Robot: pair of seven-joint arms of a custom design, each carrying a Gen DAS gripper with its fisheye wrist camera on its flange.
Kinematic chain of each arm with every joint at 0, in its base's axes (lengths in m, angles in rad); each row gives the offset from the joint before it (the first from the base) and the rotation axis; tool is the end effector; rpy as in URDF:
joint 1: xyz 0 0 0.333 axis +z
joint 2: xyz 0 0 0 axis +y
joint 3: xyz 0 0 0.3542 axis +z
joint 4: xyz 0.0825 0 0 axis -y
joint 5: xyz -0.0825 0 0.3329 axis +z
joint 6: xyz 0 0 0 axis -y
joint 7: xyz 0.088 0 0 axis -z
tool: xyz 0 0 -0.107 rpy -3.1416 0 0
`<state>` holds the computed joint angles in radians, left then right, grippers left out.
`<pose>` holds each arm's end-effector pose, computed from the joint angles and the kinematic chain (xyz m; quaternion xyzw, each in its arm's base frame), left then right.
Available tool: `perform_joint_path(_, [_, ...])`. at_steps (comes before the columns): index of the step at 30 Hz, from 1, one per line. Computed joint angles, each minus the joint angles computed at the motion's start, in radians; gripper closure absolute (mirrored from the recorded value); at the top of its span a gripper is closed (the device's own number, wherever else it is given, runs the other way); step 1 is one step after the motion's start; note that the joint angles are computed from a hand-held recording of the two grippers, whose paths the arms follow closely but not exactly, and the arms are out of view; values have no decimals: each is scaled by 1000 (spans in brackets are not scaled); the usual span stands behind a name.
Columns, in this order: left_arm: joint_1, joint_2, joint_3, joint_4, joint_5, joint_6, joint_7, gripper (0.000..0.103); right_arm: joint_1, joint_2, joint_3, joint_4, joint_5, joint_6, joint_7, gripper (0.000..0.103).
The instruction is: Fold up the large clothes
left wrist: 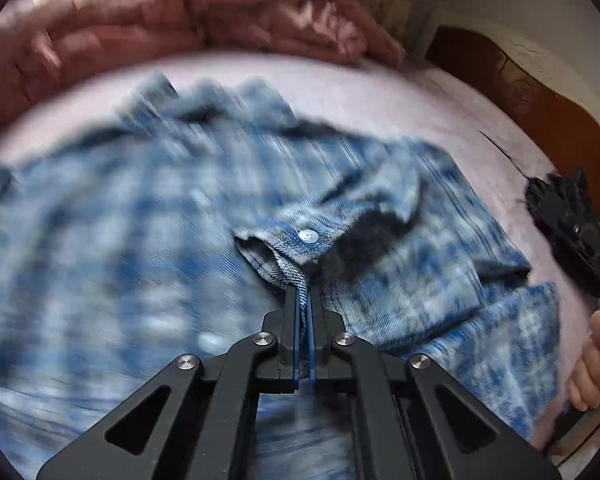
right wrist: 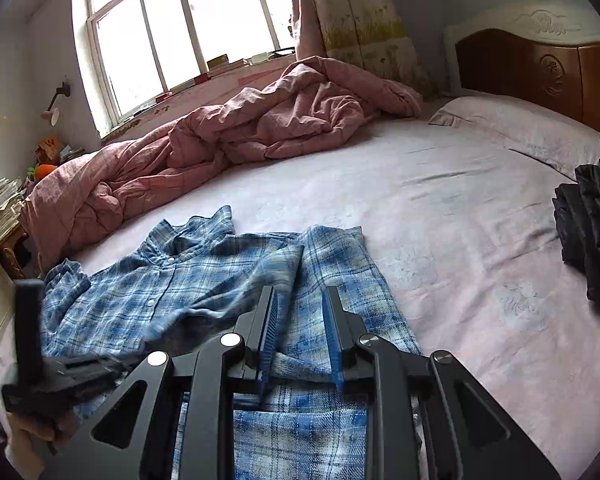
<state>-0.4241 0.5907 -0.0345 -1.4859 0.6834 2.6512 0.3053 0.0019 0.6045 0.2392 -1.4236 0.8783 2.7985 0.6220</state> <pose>0.6463 -0.3311 0.4453 -0.7541 0.5545 -0.2853 0.2060 0.7291 0.0905 0.4775 -0.7264 0.5013 -0.1605 0.4418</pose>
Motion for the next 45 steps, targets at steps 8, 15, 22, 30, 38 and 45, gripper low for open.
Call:
perform_joint_path(8, [-139,-113,138,21,323,-513,-69,101,1,-10,11,-25,8,43,-3,78])
perform_joint_path(15, [-51,-167,74,-62,329,-595,-87,101,19,0,-10,-20,-27,49,58,78])
perform_joint_path(22, [32,-160,5,-97,309,-683,-116,101,16,13,-15,-6,-54,43,106,78])
perform_joint_path(30, [89,-220,-26,-250,427,-481,-267,88,17,19,-13,-2,-93,10,123,78])
perform_joint_path(38, [118,-394,-73,-455,646,-442,-489,44,10,-24,44,-83,-45,86,-34,78])
perform_joint_path(45, [193,-606,-130,-688,697,-368,-601,14,29,-35,58,-129,-21,140,-118,78])
